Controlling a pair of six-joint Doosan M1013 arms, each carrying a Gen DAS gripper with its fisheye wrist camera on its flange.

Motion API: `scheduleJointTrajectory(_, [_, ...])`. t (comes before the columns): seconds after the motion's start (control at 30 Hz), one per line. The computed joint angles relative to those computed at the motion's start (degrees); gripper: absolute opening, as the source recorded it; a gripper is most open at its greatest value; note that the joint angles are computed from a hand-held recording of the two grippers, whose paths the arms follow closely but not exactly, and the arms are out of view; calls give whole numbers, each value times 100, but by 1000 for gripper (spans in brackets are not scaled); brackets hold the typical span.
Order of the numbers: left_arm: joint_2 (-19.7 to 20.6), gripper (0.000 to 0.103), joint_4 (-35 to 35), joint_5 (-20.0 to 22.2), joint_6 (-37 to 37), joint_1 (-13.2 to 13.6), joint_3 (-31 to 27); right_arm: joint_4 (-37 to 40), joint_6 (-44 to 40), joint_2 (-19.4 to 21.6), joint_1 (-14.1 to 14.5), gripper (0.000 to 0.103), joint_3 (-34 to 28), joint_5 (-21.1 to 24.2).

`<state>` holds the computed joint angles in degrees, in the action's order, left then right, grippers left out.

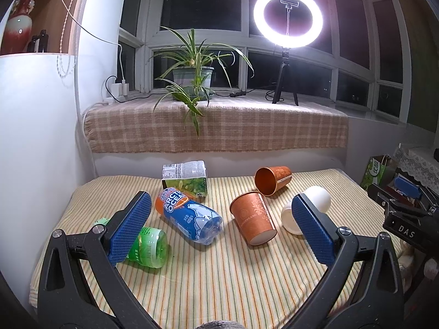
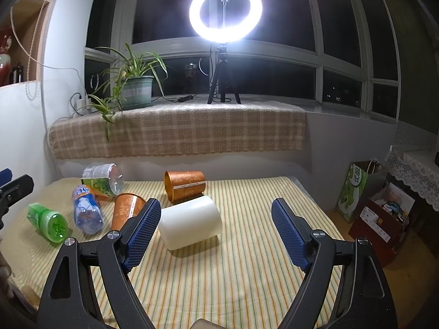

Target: Flip cup upright

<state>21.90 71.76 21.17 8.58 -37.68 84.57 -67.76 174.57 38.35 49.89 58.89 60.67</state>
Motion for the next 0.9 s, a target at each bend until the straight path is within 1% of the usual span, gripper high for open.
scheduleJointTrajectory(0.5, [-27,103,-131,34,149,-49,-23,9,-2,-11,-6,83,17,-9])
scheduleJointTrajectory(0.6, [-36,103,-224,24,272,-56,-43,16,-6,0,-6,83,2,1])
scheduleJointTrajectory(0.9, [-35,103,-242,40,291,-67,-48,19,-12,3,-5,83,-5,18])
